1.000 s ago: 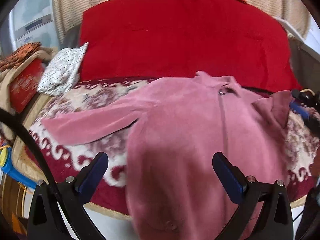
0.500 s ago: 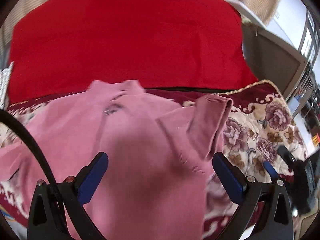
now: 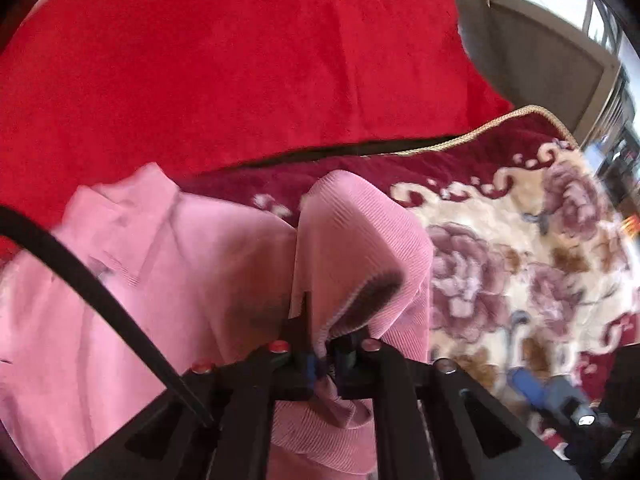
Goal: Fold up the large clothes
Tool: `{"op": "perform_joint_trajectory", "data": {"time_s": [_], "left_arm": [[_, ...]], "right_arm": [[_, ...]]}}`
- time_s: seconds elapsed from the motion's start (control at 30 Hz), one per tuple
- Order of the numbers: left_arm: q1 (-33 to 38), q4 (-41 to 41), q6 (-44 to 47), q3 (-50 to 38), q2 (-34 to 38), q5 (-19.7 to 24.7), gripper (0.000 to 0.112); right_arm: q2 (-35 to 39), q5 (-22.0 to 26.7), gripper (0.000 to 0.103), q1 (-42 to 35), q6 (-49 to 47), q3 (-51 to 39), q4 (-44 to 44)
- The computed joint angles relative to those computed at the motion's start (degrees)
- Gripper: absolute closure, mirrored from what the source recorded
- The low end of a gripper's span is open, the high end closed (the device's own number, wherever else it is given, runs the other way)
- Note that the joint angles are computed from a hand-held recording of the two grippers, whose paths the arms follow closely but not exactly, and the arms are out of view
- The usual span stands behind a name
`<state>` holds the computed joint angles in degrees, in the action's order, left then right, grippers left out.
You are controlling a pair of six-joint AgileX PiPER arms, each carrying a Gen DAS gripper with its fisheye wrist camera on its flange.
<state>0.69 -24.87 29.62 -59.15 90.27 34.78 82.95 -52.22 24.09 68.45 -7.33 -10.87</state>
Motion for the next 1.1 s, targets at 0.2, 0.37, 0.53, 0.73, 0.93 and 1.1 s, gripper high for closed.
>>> {"op": "perform_joint_trajectory", "data": {"time_s": [0.2, 0.37, 0.53, 0.73, 0.93, 1.1], "left_arm": [[12.71, -16.10, 20.53, 2.48, -7.37, 6.14, 0.106], [31.99, -20.96, 34.28, -3.84, -11.68, 20.34, 0.106], [48.15, -20.97, 44.56, -14.52, -6.60, 27.15, 0.105], [56.79, -11.64, 44.82, -26.10, 6.36, 25.11, 0.033], [67.31, -10.76, 41.54, -37.01, 18.75, 30.62, 0.033], [75.67, -10.34, 38.93, -45.33, 26.77, 34.36, 0.033]], "right_arm": [[-1.29, 8.39, 0.018, 6.79, -2.06, -5.64, 4.63], [-6.25, 17.86, 0.018, 15.51, -13.66, -10.05, 17.08], [-6.01, 25.18, 0.017, 23.00, -25.48, -18.43, 28.28], [-0.28, 32.14, 0.017, 30.91, -44.02, -30.88, 44.33], [8.96, 39.10, 0.018, 36.04, -78.39, -46.27, 72.67], [17.61, 43.31, 0.018, 36.85, -107.04, -57.74, 97.69]]}}
